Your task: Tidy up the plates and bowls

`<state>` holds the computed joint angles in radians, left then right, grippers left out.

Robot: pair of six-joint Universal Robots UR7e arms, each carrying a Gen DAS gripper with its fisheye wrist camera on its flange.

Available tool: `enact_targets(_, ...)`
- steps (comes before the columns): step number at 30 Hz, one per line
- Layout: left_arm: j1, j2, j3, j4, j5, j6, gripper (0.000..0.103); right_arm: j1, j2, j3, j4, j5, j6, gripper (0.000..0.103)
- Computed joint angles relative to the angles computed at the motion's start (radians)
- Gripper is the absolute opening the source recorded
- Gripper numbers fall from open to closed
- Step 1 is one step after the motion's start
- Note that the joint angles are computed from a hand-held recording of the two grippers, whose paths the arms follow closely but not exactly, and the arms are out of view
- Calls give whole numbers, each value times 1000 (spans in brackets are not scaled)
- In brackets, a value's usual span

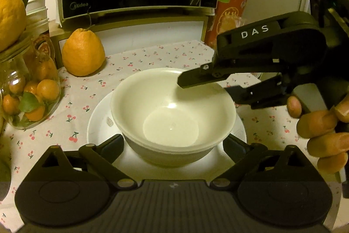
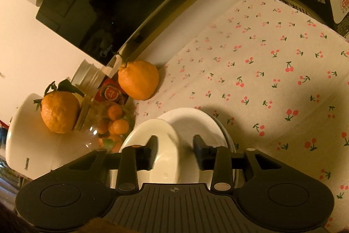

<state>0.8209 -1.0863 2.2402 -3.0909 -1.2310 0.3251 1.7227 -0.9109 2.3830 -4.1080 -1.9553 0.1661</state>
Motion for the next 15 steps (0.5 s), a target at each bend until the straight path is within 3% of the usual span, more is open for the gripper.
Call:
enact_targets(4, -2, -4, -4, 20, 4, -10, 100, 14, 1, -3, -6, -16, -18, 62)
enact_targets(15, -43, -64, 35, 46, 75, -22, 102, 66, -39, 32, -28, -129, -61, 78)
